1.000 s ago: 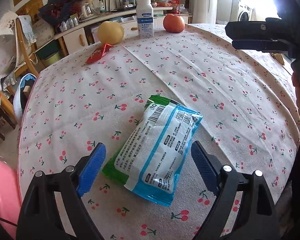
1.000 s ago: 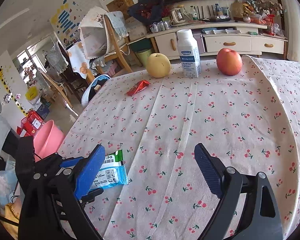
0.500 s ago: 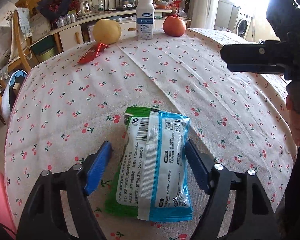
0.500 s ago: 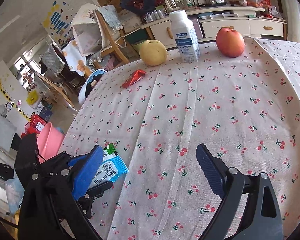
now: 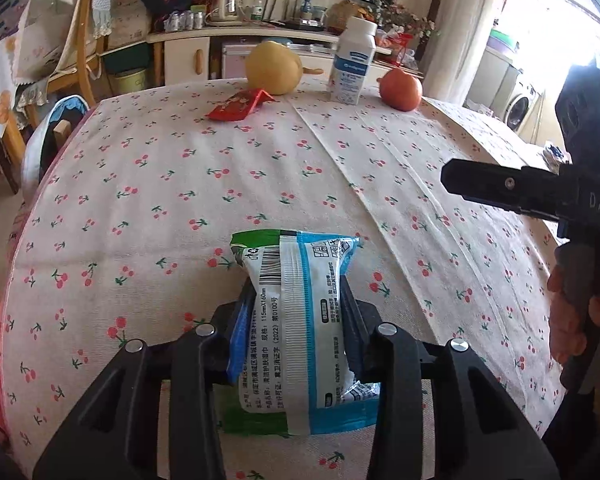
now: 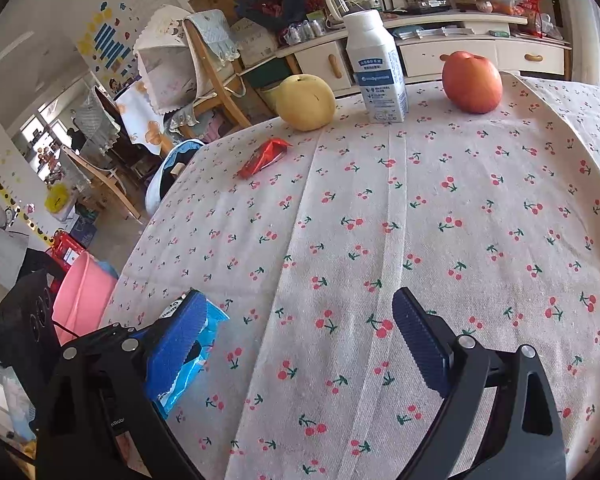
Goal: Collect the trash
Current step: 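Grasp the blue-green wrapper packet with the left tool and lift it, then grasp the red snack packet with the right tool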
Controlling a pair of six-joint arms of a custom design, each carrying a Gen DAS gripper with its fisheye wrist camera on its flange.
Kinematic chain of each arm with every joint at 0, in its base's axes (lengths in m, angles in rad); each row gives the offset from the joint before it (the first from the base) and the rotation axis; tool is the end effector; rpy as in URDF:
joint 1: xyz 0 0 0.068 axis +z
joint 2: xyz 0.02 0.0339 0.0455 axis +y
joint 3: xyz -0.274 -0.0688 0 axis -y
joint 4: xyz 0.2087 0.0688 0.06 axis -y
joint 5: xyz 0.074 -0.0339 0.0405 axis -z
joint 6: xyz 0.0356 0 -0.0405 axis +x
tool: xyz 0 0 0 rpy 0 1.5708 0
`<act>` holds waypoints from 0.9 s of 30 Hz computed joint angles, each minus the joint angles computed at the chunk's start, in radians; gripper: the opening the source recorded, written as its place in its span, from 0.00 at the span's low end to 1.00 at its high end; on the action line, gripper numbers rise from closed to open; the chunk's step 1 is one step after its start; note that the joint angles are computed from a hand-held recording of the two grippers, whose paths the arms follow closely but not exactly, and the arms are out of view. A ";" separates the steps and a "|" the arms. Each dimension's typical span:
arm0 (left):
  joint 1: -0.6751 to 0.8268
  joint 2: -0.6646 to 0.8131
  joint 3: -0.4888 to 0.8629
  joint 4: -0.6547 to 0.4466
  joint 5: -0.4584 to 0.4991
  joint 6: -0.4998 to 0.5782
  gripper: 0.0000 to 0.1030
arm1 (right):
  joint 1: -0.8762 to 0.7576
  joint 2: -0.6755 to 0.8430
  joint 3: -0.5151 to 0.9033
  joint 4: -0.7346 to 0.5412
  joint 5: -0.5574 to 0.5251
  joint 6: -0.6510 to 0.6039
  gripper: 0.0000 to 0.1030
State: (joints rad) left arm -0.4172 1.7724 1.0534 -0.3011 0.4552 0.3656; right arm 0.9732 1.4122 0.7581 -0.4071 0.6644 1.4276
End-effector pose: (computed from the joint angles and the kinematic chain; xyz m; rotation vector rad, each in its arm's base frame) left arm 0.2925 -0.1468 0.1993 1.1228 2.2850 -0.6067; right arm 0.1468 0.1767 0.2156 0.7305 2.2282 0.2754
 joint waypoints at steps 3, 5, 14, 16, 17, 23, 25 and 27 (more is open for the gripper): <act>0.039 0.012 0.026 0.009 0.008 -0.051 0.39 | -0.055 0.048 0.025 0.057 -0.034 -0.082 0.90; 0.067 0.016 0.040 0.014 0.013 -0.082 0.39 | -0.089 0.086 0.054 0.082 -0.051 -0.139 0.90; 0.155 -0.010 0.054 0.099 -0.015 -0.202 0.39 | -0.276 0.293 0.219 0.246 -0.120 -0.390 0.74; 0.170 -0.008 0.060 0.115 -0.025 -0.224 0.39 | -0.312 0.335 0.252 0.278 -0.138 -0.423 0.70; 0.178 -0.006 0.065 0.122 -0.027 -0.235 0.39 | -0.329 0.356 0.271 0.284 -0.144 -0.433 0.70; 0.210 -0.011 0.068 0.174 -0.062 -0.267 0.39 | -0.430 0.430 0.329 0.330 -0.193 -0.436 0.63; 0.225 -0.010 0.074 0.178 -0.058 -0.276 0.39 | -0.466 0.449 0.338 0.351 -0.224 -0.425 0.61; 0.234 -0.009 0.075 0.187 -0.065 -0.279 0.39 | -0.487 0.470 0.359 0.350 -0.231 -0.427 0.61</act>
State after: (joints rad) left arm -0.1828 1.7638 1.1288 -0.1141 0.3902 0.0863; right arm 0.4860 1.8825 1.1175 -0.0574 0.4331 1.0009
